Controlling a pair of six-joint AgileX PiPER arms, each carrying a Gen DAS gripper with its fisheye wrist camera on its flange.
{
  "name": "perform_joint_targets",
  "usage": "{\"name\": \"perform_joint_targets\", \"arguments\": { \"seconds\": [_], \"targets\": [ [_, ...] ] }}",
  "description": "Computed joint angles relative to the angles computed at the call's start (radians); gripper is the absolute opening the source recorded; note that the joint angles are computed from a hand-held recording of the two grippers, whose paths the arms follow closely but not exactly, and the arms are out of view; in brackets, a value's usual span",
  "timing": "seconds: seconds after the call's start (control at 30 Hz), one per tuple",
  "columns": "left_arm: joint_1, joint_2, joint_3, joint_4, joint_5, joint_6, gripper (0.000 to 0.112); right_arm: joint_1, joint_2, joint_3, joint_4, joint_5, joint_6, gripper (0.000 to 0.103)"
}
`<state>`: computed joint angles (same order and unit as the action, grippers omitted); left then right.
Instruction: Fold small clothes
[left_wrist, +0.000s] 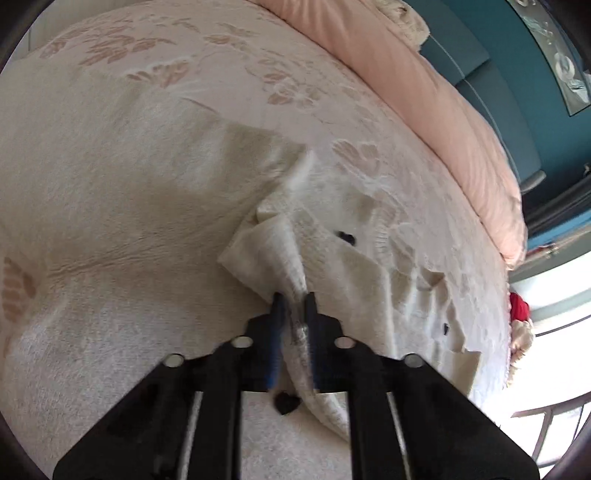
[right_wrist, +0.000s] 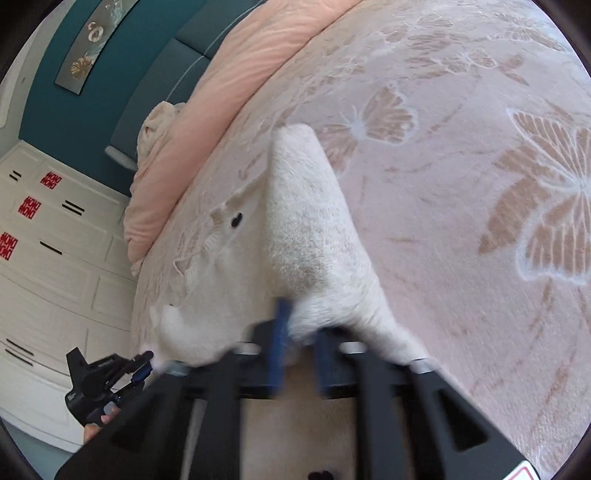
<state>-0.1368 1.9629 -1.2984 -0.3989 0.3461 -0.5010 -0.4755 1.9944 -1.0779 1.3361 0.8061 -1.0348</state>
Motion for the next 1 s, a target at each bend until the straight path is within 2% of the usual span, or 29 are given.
{"name": "perform_joint_targets", "arguments": {
  "seconds": [0.07, 0.1, 0.13, 0.2, 0.23, 0.27, 0.3, 0.33, 0.37, 0.4, 0.43, 0.5, 0.57, 0.63, 0.67, 0.7, 0.77, 0.8, 0.87, 0.93, 1.0],
  "targets": [
    [-0.011, -0.079, 0.087, -0.026, -0.096, 0.031, 0.010, -0.045, -0.038, 0.036, 0.148, 0.060, -0.143, 0.007],
    [-0.020, -0.103, 0.118, 0.020, -0.123, -0.009, 0.010, -0.059, -0.058, 0.054, 0.178, 0.053, -0.185, 0.007],
    [-0.027, -0.094, 0.124, 0.081, -0.126, -0.060, 0.010, -0.055, -0.060, 0.059, 0.168, 0.008, -0.190, 0.006],
    [-0.039, -0.025, 0.095, 0.161, -0.069, -0.112, 0.010, -0.021, 0.047, 0.005, 0.053, -0.088, -0.082, 0.006],
    [-0.043, 0.003, 0.100, 0.172, -0.066, -0.131, 0.010, -0.024, 0.076, 0.001, 0.029, -0.086, -0.049, 0.004],
    [-0.046, 0.007, 0.131, 0.147, -0.102, -0.121, 0.010, -0.034, 0.066, 0.010, 0.045, -0.065, -0.055, 0.005],
    [-0.050, -0.008, 0.170, 0.131, -0.154, -0.117, 0.010, -0.023, 0.032, 0.033, 0.064, -0.084, -0.092, 0.005],
    [-0.052, -0.015, 0.181, 0.155, -0.167, -0.140, 0.010, -0.016, 0.004, 0.045, 0.072, -0.090, -0.112, 0.006],
    [-0.056, -0.016, 0.180, 0.195, -0.164, -0.177, 0.011, 0.002, -0.016, 0.051, 0.074, -0.122, -0.138, 0.006],
    [-0.055, -0.018, 0.184, 0.194, -0.165, -0.174, 0.012, 0.038, -0.020, 0.052, 0.036, -0.193, -0.136, 0.006],
    [-0.051, -0.019, 0.186, 0.153, -0.165, -0.131, 0.012, 0.067, 0.007, 0.031, -0.032, -0.232, -0.093, 0.005],
    [-0.035, -0.042, 0.213, -0.028, -0.169, 0.044, 0.014, 0.057, -0.030, 0.046, -0.071, -0.233, -0.046, 0.007],
    [-0.010, -0.106, 0.283, -0.227, -0.183, 0.240, 0.016, 0.065, -0.113, 0.100, -0.134, -0.256, 0.028, 0.019],
    [0.035, -0.200, 0.386, -0.419, -0.207, 0.440, 0.027, 0.062, -0.234, 0.224, -0.103, -0.265, -0.033, 0.025],
    [0.078, -0.252, 0.442, -0.483, -0.206, 0.531, 0.044, 0.048, -0.296, 0.307, -0.070, -0.262, -0.116, 0.029],
    [0.134, -0.301, 0.496, -0.507, -0.212, 0.583, 0.056, 0.061, -0.367, 0.383, -0.063, -0.275, -0.161, 0.032],
    [0.291, -0.369, 0.561, -0.435, -0.187, 0.591, 0.066, 0.110, -0.508, 0.529, -0.085, -0.319, -0.224, 0.042],
    [0.391, -0.381, 0.563, -0.340, -0.155, 0.547, 0.074, 0.135, -0.582, 0.605, -0.103, -0.342, -0.245, 0.043],
    [0.591, -0.364, 0.533, -0.219, -0.115, 0.494, 0.079, 0.215, -0.719, 0.726, -0.186, -0.388, -0.201, 0.044],
    [0.791, -0.295, 0.450, -0.249, -0.047, 0.565, 0.079, 0.258, -0.804, 0.798, -0.294, -0.386, -0.082, 0.048],
    [0.936, -0.207, 0.349, -0.229, -0.012, 0.543, 0.079, 0.281, -0.852, 0.836, -0.366, -0.358, 0.032, 0.049]
  ]
}}
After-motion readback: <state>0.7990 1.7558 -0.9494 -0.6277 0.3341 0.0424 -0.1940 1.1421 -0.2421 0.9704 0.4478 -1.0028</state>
